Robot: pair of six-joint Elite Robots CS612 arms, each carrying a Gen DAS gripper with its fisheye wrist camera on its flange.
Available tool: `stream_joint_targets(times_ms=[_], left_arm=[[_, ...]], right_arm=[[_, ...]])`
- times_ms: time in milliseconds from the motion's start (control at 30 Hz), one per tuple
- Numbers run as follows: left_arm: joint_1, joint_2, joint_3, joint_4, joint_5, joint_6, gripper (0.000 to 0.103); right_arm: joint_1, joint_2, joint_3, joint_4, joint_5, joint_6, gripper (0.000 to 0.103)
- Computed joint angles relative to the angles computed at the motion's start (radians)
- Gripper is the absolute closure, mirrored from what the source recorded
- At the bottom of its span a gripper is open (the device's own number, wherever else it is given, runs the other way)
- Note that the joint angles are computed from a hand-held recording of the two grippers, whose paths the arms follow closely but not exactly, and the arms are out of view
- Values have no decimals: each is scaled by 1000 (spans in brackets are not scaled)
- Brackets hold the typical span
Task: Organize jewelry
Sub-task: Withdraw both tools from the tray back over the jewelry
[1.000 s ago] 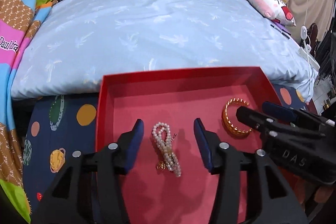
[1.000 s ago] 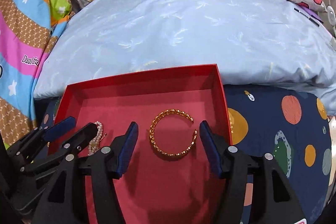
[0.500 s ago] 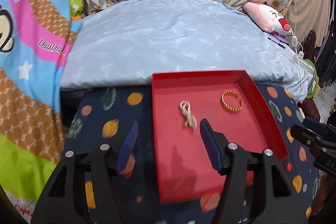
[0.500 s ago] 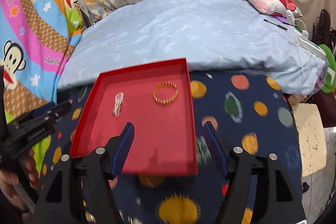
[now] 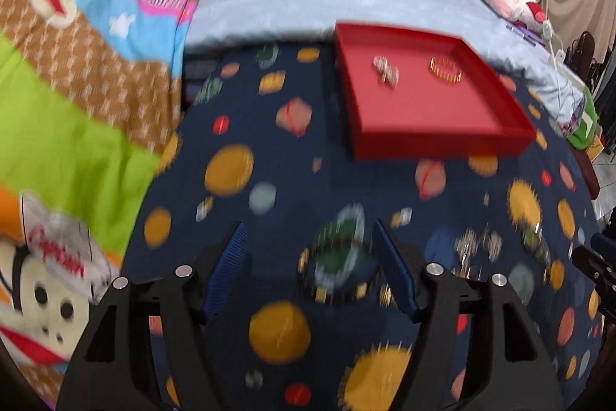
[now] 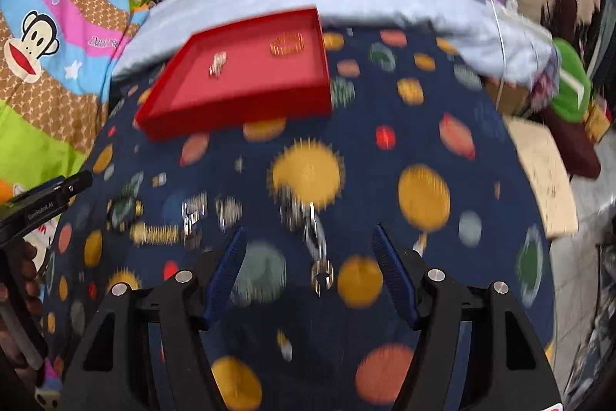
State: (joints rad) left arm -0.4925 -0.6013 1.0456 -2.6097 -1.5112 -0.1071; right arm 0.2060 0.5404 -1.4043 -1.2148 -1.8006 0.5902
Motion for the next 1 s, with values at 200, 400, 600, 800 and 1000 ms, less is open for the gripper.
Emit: stream_joint_targets(times_ms=[200, 400, 600, 800, 1000], left_arm=[[0, -26, 72, 29, -28, -23, 38], [-2, -43, 108, 13, -40, -35, 37], [0, -49, 118, 5, -38, -52, 33], [2, -50, 120, 13, -48, -61, 33], [11, -46, 112, 25, -52, -89, 33]], right_arm=[[16, 21, -34, 61, 15, 35, 36], [16, 21, -21, 34, 18, 25, 36], [0, 8, 23, -2, 18, 13, 36], [-15, -3, 72, -38, 44, 16, 38], [-21, -8, 101, -54, 66, 31, 44]])
